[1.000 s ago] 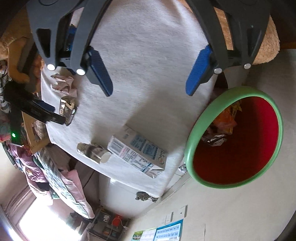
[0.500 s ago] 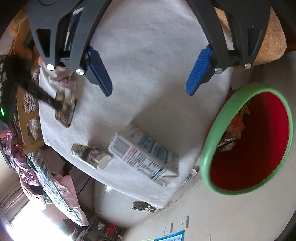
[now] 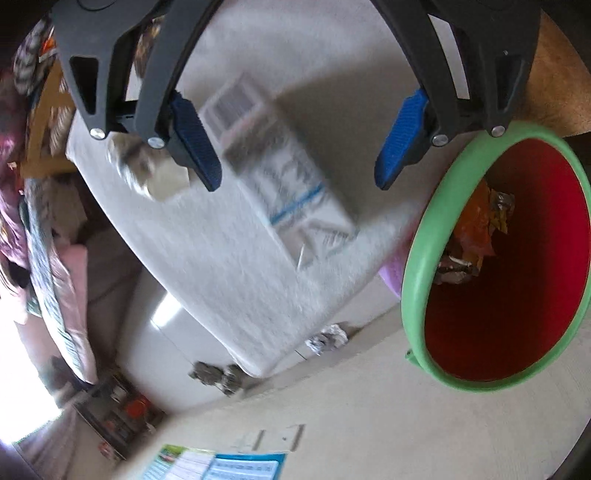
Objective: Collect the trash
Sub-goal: 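Grasp the white milk carton with the left gripper while the right grasps the brown box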
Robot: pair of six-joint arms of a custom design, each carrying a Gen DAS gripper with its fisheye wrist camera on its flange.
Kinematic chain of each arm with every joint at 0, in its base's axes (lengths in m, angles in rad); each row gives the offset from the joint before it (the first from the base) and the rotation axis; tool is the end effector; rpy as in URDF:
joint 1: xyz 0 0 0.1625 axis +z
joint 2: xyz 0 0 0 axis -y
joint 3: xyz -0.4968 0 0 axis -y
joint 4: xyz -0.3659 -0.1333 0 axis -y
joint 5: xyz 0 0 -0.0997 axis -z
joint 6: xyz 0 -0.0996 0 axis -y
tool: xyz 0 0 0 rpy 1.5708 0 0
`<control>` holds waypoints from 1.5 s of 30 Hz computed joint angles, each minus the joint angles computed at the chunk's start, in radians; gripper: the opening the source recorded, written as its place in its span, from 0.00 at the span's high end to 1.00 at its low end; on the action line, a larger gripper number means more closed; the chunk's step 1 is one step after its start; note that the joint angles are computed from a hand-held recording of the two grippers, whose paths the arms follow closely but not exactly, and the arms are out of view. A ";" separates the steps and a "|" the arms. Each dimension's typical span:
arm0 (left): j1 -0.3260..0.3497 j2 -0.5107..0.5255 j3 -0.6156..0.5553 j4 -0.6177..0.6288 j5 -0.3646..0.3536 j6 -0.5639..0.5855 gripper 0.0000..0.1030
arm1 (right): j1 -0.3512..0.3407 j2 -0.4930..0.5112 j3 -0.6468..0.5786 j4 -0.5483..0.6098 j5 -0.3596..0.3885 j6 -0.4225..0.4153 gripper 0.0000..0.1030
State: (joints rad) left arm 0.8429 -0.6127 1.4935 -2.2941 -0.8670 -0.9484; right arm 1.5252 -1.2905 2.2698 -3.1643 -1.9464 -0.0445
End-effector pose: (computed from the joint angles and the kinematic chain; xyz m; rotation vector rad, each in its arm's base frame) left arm -0.3353 -0.6735 0.0754 -0.2033 2.4960 -0.5512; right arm 0.0750 -0.4803 0.3179 -0.1600 -2.6301 0.8108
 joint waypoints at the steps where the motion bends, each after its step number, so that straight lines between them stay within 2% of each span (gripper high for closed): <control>1: 0.001 0.009 -0.013 0.008 0.011 -0.004 0.20 | -0.005 -0.004 0.001 -0.002 0.007 0.000 0.51; 4: 0.005 0.042 -0.069 0.070 0.026 -0.007 0.13 | -0.026 -0.015 -0.003 0.008 0.037 0.013 0.49; 8: 0.010 0.080 -0.131 0.177 0.042 -0.023 0.13 | -0.043 -0.027 -0.003 0.012 0.063 0.019 0.48; 10: 0.006 0.092 -0.138 0.190 0.054 0.001 0.14 | -0.045 -0.028 -0.006 0.013 0.066 0.019 0.48; 12: -0.006 0.104 -0.142 0.232 0.103 0.018 0.31 | -0.048 -0.028 -0.006 0.013 0.070 0.021 0.47; 13: -0.007 0.104 -0.136 0.230 0.108 0.039 0.48 | -0.048 -0.027 -0.007 0.013 0.071 0.022 0.47; 14: -0.004 0.102 -0.133 0.226 0.091 0.065 0.57 | -0.049 -0.028 -0.007 0.013 0.074 0.024 0.46; 15: -0.007 0.098 -0.121 0.215 0.100 0.087 0.58 | -0.050 -0.028 -0.008 0.012 0.076 0.024 0.46; 20: -0.014 0.055 -0.045 0.158 0.050 0.181 0.59 | -0.052 -0.026 -0.008 0.012 0.070 0.023 0.43; 26: -0.067 -0.026 0.137 0.045 -0.003 0.318 0.59 | -0.039 -0.006 -0.016 -0.003 0.048 0.023 0.36; 28: -0.083 -0.041 0.181 0.026 -0.013 0.340 0.59 | -0.022 0.015 -0.033 0.004 0.015 0.012 0.28; 29: -0.092 -0.052 0.209 0.015 -0.020 0.346 0.59 | -0.010 0.031 -0.047 0.012 -0.015 0.004 0.21; 31: -0.098 -0.065 0.239 0.003 -0.039 0.341 0.59 | 0.010 0.062 -0.074 0.044 -0.071 -0.015 0.21; 35: -0.092 -0.084 0.279 -0.019 -0.075 0.302 0.59 | 0.030 0.104 -0.104 0.073 -0.135 -0.033 0.20; 38: -0.103 -0.085 0.281 0.000 -0.052 0.326 0.59 | 0.041 0.123 -0.103 0.044 -0.171 -0.068 0.24; 40: -0.112 -0.082 0.285 0.005 -0.047 0.327 0.59 | 0.034 0.119 -0.095 0.027 -0.147 -0.079 0.33; 41: -0.113 -0.083 0.287 0.006 -0.047 0.327 0.58 | 0.027 0.111 -0.092 0.030 -0.114 -0.081 0.44; 45: -0.113 -0.072 0.283 -0.008 -0.057 0.330 0.46 | 0.027 0.103 -0.082 0.004 -0.093 -0.099 0.57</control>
